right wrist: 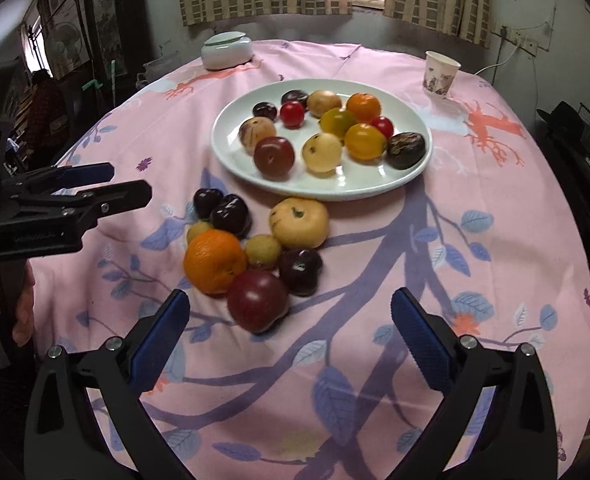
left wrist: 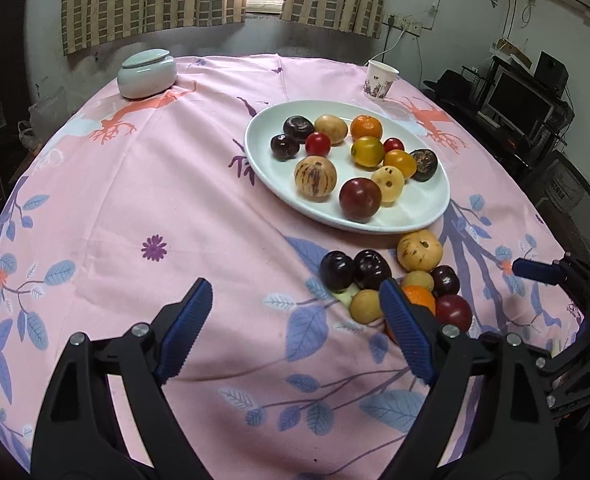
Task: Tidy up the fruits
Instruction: 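Grasp a red apple with the right tool while the left grasps an orange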
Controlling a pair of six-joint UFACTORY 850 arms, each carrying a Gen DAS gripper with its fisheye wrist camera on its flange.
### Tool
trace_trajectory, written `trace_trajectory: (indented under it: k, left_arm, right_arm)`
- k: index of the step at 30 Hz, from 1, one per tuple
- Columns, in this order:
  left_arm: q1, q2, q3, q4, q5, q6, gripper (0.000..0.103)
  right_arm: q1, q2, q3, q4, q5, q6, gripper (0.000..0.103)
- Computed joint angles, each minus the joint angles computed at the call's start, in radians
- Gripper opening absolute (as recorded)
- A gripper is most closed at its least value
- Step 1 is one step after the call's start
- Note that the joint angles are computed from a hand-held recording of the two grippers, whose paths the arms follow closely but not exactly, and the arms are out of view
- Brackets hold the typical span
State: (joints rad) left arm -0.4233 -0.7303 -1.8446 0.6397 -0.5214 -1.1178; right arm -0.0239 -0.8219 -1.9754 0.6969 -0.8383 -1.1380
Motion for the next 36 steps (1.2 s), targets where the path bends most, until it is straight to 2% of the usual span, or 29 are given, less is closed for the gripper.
trace_trajectory:
  k: [1,2,8,12,15,18,22,26,32,34,36]
  left_arm:
    - [0.001,0.006,0.011,-0.001,0.001,-0.009,0.087]
    - [0.001,0.013,0.022,0.005,0.001,-0.021,0.087]
    - [-0.003,0.057,0.09,0.057,0.022,-0.092,0.087]
    - [-0.007,0.061,0.095,0.024,0.03,-0.059,0.087]
    - [-0.02,0.051,0.077,-0.01,0.019,-0.01,0.087]
    - [-0.031,0.025,0.04,-0.092,0.02,0.09,0.087]
    - [-0.048,-0.048,-0.067,-0.211,-0.015,0.245,0.087]
    - [-0.06,-0.132,-0.187,-0.29,-0.06,0.326,0.086]
    - [-0.059,-0.249,-0.364,-0.4,-0.156,0.403,0.064]
    - [-0.059,-0.281,-0.411,-0.406,-0.187,0.403,0.05]
    - [-0.06,-0.292,-0.43,-0.382,-0.2,0.374,0.042]
  right_arm:
    - [-0.001,-0.004,-0.003,0.001,-0.036,0.001,0.071]
    - [0.001,-0.013,-0.013,-0.013,-0.064,0.013,0.061]
    - [0.024,-0.022,-0.008,-0.057,-0.038,0.036,0.058]
    - [0.041,-0.045,-0.023,-0.106,-0.014,0.06,0.041]
    - [0.027,-0.045,-0.029,-0.083,-0.042,0.072,0.04]
    - [0.008,-0.008,0.018,-0.063,0.003,0.059,0.04]
    - [-0.027,-0.013,0.015,-0.063,0.02,0.095,0.04]
    - [-0.062,-0.028,0.003,-0.039,-0.002,0.1,0.04]
    - [-0.094,-0.051,-0.024,-0.009,-0.028,0.091,0.04]
    - [-0.1,-0.055,-0.029,0.005,-0.036,0.082,0.04]
    - [-0.102,-0.061,-0.035,0.013,-0.048,0.077,0.04]
